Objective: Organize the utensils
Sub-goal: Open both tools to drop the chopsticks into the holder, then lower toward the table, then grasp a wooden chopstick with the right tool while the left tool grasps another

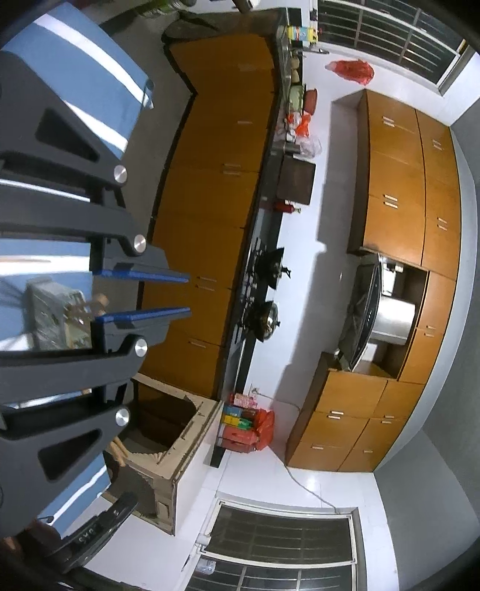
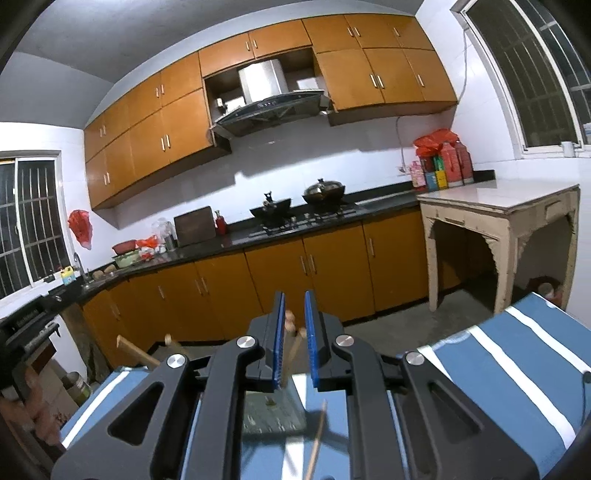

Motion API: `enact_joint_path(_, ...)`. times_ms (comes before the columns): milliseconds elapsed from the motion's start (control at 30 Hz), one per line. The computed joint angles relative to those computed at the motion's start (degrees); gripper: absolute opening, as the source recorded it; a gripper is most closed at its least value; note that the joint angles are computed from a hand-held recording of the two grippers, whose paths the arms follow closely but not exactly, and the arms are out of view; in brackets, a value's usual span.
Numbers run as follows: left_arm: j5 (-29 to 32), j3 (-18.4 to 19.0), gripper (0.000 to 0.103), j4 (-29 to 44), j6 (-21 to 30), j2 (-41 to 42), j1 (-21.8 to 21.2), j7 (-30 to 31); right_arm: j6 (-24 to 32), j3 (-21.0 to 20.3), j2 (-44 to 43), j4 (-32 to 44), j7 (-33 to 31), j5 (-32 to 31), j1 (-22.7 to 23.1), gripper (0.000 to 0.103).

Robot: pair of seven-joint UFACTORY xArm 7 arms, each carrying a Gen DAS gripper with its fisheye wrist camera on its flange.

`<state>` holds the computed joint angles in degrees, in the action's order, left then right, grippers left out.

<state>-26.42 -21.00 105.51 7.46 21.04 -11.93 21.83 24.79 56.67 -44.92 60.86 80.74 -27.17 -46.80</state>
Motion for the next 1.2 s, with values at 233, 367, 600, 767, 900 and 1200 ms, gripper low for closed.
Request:
enact_joint_path(233, -12.1, -3.0, 0.017, -15.8, -1.8, -9.1, 7.1, 11.3, 5.1, -0.4, 2.2, -5.2, 0.9, 1.8, 8.0, 0.019)
enact_joint_path(367, -12.9, 1.1, 0.017, -22.5, -1.5, -11.1, 5.1, 12.5, 6.9, 0.8, 6.4, -7.2, 2.9, 1.0, 11.0, 0.019)
enact_joint_path(600, -6.6, 6.4, 0.024, -27.7, 2.3, -10.3, 1.6, 9.1, 6.3, 2.8, 18.5, -8.2, 5.5, -0.7, 14.8, 0.019)
enact_joint_path(767, -5.3, 6.4, 0.028, -29.2, 5.2, -9.5, 1.0, 9.6, 7.9, 7.8, 29.4, -4.7, 7.9, -6.4, 13.0, 0.022)
enact_joint_path(900, -2.9, 7.0, 0.032, -29.8, 6.2, -9.3, -0.1, 8.1, 10.8, 9.7, 35.4, -2.5, 10.4, -11.7, 13.0, 0.030)
enact_joint_path(1200, 2.1, 7.9, 0.034, -29.5, 8.4, -8.2, -1.5, 4.3, 24.5, 9.1, 47.5, 3.0, 12.7, -22.7, 19.6, 0.026)
